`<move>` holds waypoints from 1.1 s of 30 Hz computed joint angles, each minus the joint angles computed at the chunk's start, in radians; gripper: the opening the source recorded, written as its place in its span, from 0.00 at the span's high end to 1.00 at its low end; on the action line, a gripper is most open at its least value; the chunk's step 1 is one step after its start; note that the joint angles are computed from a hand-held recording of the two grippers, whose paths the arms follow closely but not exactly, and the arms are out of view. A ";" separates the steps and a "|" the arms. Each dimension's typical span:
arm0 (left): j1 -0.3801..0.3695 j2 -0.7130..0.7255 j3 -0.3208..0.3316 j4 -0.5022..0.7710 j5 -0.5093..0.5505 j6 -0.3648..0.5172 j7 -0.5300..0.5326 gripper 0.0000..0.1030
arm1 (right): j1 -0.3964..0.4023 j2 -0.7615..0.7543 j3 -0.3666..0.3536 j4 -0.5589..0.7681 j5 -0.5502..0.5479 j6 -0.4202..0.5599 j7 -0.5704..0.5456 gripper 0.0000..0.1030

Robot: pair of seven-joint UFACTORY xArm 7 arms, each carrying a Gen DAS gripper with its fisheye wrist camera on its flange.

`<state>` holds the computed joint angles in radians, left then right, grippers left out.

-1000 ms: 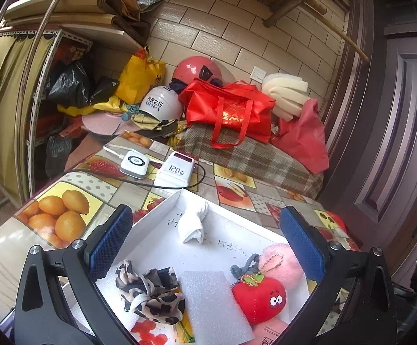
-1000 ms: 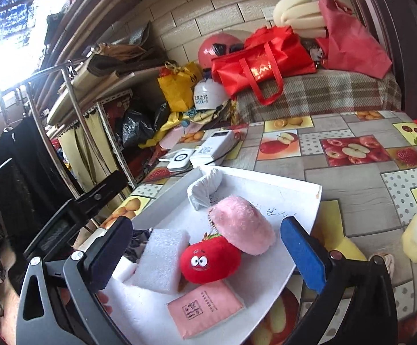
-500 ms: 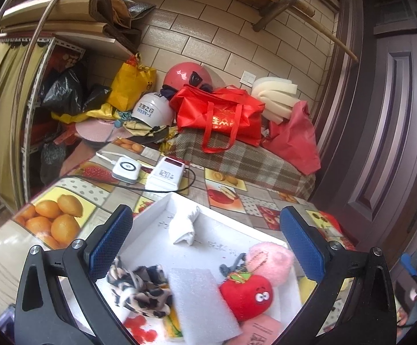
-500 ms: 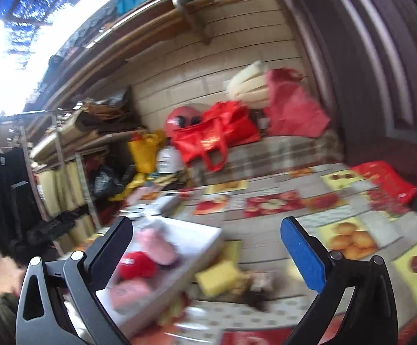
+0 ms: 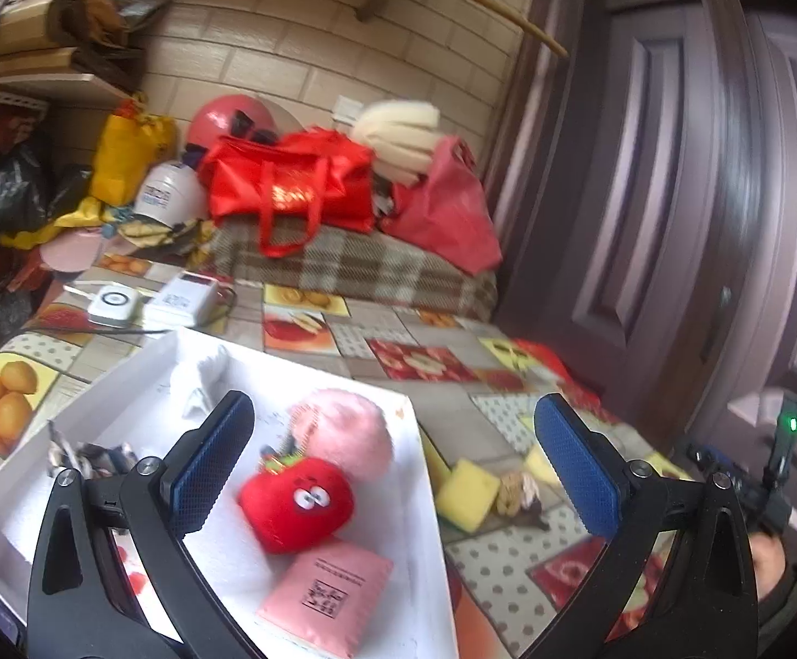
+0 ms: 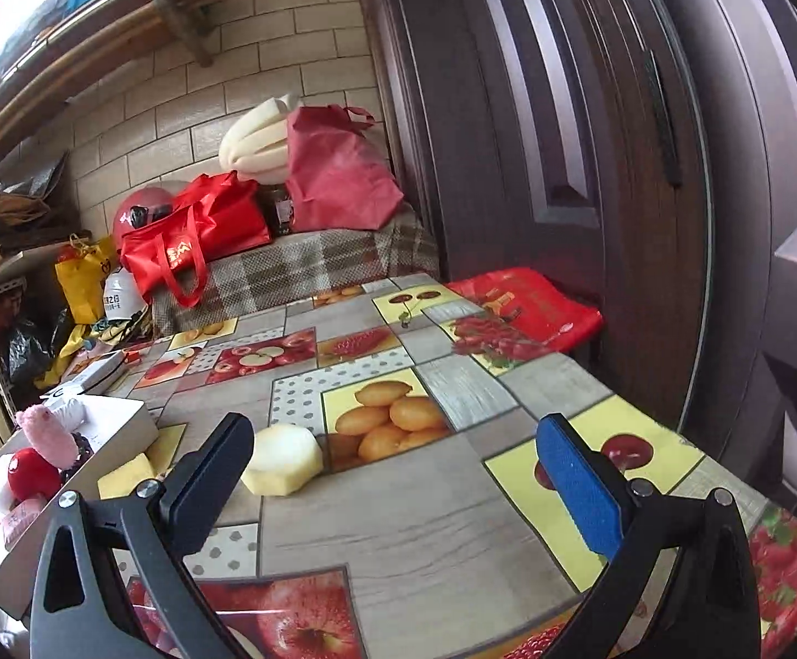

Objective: Organize soft objects
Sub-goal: 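Withdraw both open tools from the tray back to the table items, then grasp the yellow sponge with the left tool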

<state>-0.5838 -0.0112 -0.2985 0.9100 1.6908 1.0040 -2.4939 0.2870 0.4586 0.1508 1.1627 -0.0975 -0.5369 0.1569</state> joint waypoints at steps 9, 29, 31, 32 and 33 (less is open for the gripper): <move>0.022 0.252 0.069 0.341 -0.241 -0.320 0.539 0.00 | -0.076 0.003 0.036 -0.019 -0.110 -0.029 0.074 0.00; -0.094 0.802 0.199 1.031 -0.858 -0.143 1.245 0.00 | -0.323 0.090 0.174 0.077 -0.540 -0.015 0.584 0.00; -0.100 0.780 0.200 0.990 -0.878 -0.231 1.248 0.01 | -0.323 0.090 0.167 0.078 -0.553 -0.020 0.609 0.00; -0.106 0.778 0.197 0.984 -0.891 -0.263 1.265 0.01 | -0.326 0.093 0.166 0.082 -0.562 -0.022 0.624 0.00; -0.114 0.775 0.192 0.977 -0.903 -0.297 1.286 0.01 | -0.333 0.096 0.169 0.084 -0.574 -0.024 0.646 0.00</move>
